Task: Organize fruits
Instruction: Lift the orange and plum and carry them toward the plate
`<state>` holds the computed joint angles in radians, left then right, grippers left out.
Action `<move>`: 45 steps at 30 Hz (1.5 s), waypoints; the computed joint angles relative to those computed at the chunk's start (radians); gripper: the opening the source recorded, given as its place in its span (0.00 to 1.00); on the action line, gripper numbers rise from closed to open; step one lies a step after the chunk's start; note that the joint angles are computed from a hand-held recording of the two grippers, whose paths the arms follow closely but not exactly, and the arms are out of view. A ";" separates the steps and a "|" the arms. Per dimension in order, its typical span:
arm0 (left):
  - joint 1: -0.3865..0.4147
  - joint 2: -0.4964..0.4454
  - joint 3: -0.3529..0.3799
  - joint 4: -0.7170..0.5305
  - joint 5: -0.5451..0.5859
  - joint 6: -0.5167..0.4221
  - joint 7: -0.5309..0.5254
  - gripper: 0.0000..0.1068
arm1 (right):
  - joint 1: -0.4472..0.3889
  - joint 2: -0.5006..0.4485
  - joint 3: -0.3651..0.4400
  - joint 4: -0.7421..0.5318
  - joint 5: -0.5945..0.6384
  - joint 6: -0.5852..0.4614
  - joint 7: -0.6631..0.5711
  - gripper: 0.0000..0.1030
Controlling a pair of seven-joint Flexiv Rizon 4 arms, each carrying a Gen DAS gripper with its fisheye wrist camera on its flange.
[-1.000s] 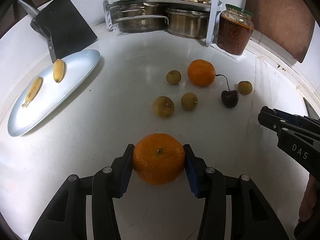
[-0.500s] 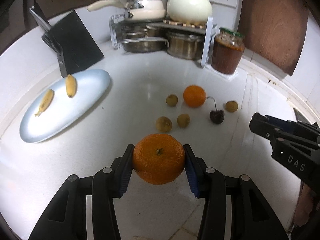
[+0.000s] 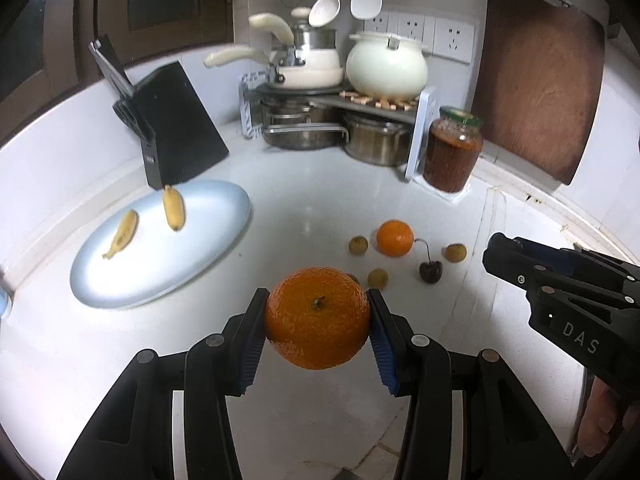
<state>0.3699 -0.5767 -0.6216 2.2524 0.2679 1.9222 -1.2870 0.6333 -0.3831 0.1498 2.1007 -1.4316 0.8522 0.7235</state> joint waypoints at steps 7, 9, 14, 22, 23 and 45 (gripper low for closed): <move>0.088 0.018 -0.057 0.012 0.047 0.039 -0.016 0.44 | 0.025 -0.001 0.000 -0.043 -0.008 -0.040 -0.024 0.30; 0.113 0.023 -0.072 0.013 0.061 0.040 -0.024 0.44 | 0.030 -0.003 -0.001 -0.057 -0.017 -0.045 -0.027 0.30; 0.168 0.033 -0.098 0.012 0.088 0.055 -0.042 0.44 | 0.035 -0.023 -0.011 -0.098 -0.055 -0.028 -0.024 0.30; 0.200 0.051 -0.080 -0.015 0.116 0.081 -0.066 0.44 | 0.042 -0.070 -0.035 -0.180 -0.104 0.016 -0.024 0.30; 0.198 0.053 -0.071 -0.019 0.120 0.087 -0.068 0.44 | 0.041 -0.078 -0.040 -0.193 -0.111 0.026 -0.026 0.30; 0.224 -0.024 -0.041 -0.198 0.101 0.025 -0.007 0.44 | 0.080 -0.261 -0.156 -0.497 -0.077 0.162 -0.178 0.30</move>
